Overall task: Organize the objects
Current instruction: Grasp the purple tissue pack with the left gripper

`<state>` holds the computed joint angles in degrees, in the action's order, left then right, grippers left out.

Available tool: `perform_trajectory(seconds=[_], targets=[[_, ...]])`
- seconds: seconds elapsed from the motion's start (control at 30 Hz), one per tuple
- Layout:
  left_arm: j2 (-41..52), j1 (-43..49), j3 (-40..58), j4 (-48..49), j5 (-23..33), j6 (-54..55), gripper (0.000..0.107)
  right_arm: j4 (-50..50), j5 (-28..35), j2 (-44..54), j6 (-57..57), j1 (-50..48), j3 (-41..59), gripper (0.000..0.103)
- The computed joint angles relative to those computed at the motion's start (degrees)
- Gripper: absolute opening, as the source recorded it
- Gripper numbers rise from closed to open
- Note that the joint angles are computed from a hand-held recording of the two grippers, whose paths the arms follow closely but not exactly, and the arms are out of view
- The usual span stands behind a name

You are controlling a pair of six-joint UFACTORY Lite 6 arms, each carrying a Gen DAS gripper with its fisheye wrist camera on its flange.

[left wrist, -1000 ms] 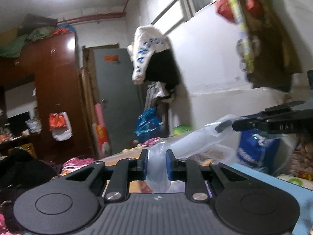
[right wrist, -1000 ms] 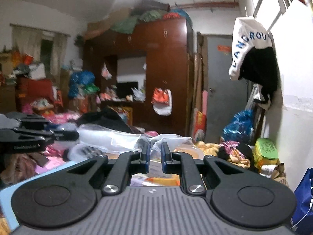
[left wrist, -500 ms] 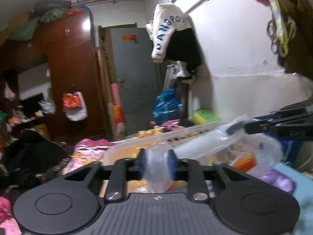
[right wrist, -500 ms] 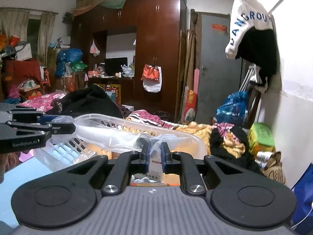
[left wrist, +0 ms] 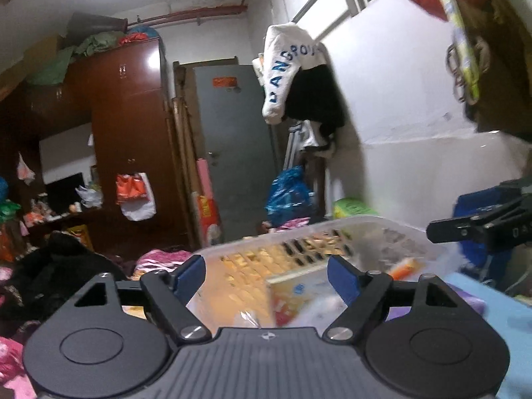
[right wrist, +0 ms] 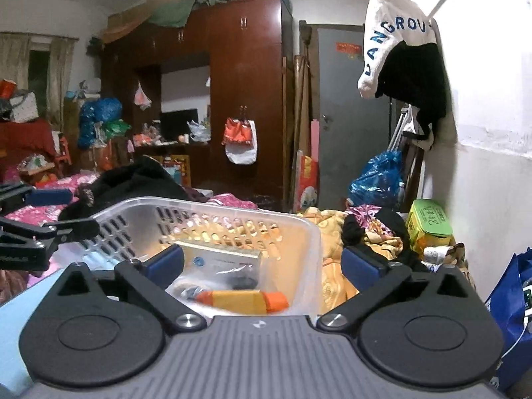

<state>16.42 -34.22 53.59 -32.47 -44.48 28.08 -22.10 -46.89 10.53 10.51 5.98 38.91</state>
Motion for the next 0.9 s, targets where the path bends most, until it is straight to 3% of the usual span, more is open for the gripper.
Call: perform_trajectory(seconds=[0.17, 0.27, 0.47, 0.7, 0.8, 0.9], targets=[[-5.4, -6.0, -11.5, -3.8, -4.8, 0.1, 0.090, -10.9, -9.9, -5.8, 4.0, -8.1, -13.0, 0.103], [-4.5, -6.9, -14.6, 0.4, -5.1, -4.9, 0.090, -16.3, -14.5, -2.9, 2.7, -12.0, -16.1, 0.103], [3.2, -6.2, -11.8, 8.5, -5.5, -14.0, 0.090, -13.1, -15.5, 8.0, 0.3, -9.7, -11.3, 0.103], [9.6, -6.2, -5.5, 10.2, -3.7, -16.2, 0.087, -9.4, -11.2, 10.4, -1.0, -3.4, -6.7, 0.103], [10.5, -5.6, -4.6, 13.0, -2.9, -18.1, 0.082, -7.2, -12.2, 12.1, -5.5, -2.0, -6.1, 0.092], [11.3, -5.7, -3.8, 13.8, -2.6, -18.1, 0.073, -12.1, -13.7, 13.5, -4.4, -3.6, -5.6, 0.081]])
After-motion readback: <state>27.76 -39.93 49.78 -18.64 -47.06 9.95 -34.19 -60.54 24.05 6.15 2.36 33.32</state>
